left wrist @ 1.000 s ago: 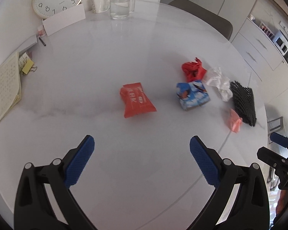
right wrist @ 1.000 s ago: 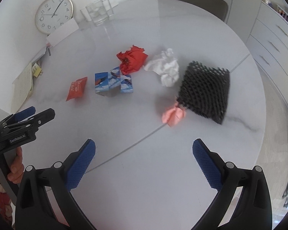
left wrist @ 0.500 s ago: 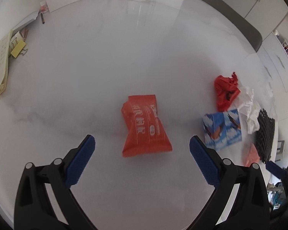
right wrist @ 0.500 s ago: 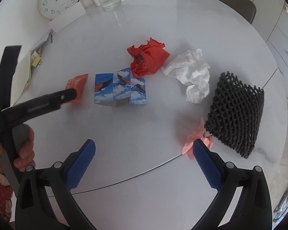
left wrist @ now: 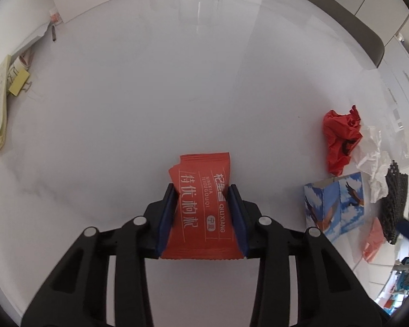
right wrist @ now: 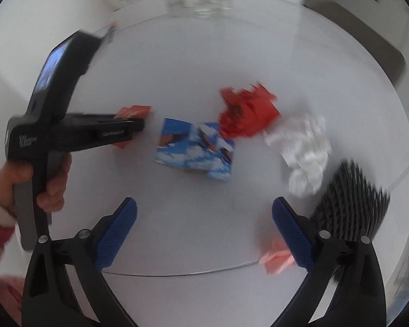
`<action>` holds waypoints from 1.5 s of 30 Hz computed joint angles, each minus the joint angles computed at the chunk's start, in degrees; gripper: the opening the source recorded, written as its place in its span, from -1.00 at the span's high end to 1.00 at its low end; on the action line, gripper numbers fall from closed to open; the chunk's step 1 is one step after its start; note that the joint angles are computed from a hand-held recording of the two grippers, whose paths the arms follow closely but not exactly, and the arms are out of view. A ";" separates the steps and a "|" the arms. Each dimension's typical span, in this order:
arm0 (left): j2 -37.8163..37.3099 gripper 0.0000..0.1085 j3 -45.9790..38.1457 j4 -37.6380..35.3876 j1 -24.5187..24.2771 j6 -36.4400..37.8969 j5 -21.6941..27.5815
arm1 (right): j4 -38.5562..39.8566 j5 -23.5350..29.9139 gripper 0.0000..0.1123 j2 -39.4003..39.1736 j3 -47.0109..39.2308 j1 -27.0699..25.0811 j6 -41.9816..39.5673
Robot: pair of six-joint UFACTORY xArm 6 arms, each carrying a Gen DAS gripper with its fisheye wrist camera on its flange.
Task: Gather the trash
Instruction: 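Grasp the red snack packet with the left tool while the right tool grasps the blue printed box, then carry both held items over the wastebasket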
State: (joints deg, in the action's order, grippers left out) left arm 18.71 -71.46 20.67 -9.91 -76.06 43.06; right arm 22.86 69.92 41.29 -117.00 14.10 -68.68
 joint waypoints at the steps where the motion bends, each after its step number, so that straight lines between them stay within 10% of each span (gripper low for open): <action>1: -0.54 0.31 0.61 -0.53 -0.05 0.15 -0.37 | -0.33 -0.13 -0.71 0.00 -0.16 0.57 -4.46; 10: -8.37 0.31 8.35 -2.22 -0.46 -0.22 -1.50 | -7.11 -11.07 -0.71 -3.84 9.01 6.01 -35.13; 17: -10.26 0.31 11.31 -2.01 -1.26 -2.64 -2.91 | -10.60 -12.93 -0.52 -0.45 6.68 9.15 -39.61; 21: -10.86 0.31 12.23 -2.36 -0.65 -2.22 -3.05 | -14.47 -4.17 -0.07 6.36 -5.03 10.21 -33.19; 32: -11.97 0.31 10.64 0.09 -2.53 -3.24 -0.39 | -6.55 17.66 0.05 16.64 -29.30 6.00 -14.53; 45: -9.78 0.31 3.33 -1.14 -13.14 3.09 1.66 | 3.62 0.25 0.05 -16.76 20.86 -8.71 -1.12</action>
